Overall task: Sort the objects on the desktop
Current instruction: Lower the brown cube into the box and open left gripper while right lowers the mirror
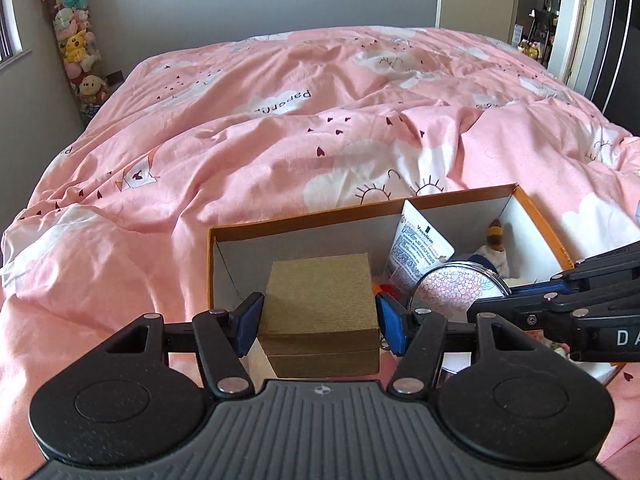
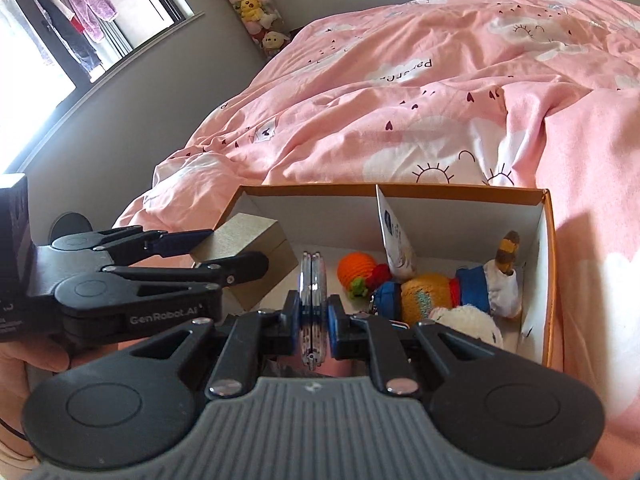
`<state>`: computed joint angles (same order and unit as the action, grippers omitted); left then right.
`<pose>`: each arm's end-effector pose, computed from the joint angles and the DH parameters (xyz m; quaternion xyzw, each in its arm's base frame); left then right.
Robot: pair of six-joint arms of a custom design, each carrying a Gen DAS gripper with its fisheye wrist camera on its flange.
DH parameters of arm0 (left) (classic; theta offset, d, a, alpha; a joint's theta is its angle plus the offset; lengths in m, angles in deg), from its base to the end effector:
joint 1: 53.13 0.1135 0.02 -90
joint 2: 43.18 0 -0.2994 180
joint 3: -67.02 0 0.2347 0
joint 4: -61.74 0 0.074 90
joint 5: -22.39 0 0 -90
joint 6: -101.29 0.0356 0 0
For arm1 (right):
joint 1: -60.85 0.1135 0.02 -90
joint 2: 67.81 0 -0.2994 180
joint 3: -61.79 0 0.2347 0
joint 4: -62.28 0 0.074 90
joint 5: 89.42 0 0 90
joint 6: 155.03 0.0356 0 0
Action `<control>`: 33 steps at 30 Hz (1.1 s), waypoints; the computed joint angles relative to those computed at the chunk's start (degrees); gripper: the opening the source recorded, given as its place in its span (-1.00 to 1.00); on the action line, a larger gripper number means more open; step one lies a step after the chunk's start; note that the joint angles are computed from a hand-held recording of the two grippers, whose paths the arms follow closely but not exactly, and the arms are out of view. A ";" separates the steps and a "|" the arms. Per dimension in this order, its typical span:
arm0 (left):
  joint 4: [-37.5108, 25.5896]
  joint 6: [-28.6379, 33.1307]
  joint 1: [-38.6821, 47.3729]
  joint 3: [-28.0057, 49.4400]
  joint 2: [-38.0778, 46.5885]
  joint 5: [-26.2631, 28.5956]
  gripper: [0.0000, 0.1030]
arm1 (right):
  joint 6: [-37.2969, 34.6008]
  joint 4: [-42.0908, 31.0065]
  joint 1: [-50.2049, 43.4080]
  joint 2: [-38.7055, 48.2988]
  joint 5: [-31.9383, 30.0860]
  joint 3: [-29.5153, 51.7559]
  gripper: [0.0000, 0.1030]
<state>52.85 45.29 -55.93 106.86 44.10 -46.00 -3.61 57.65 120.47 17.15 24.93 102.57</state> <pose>0.2230 -0.0240 0.1506 0.3483 0.8750 -0.0963 0.3223 0.1300 0.1928 0.1681 0.0885 0.9138 0.2022 0.3411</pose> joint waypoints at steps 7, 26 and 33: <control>6.63 -1.02 -5.64 -1.09 5.56 -8.35 0.36 | -3.67 9.69 -6.07 4.82 -5.49 -3.05 -0.71; 21.76 0.84 -17.15 -3.68 18.29 -28.00 0.37 | -4.29 22.88 -11.28 12.12 -10.85 -7.81 -0.71; 25.08 3.46 -16.61 -5.41 18.38 -27.60 0.40 | -4.14 22.20 -11.06 12.50 -10.81 -7.26 -0.71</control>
<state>77.93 48.76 -72.54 101.45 62.48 -73.60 -7.75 79.85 109.41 29.65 14.13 95.31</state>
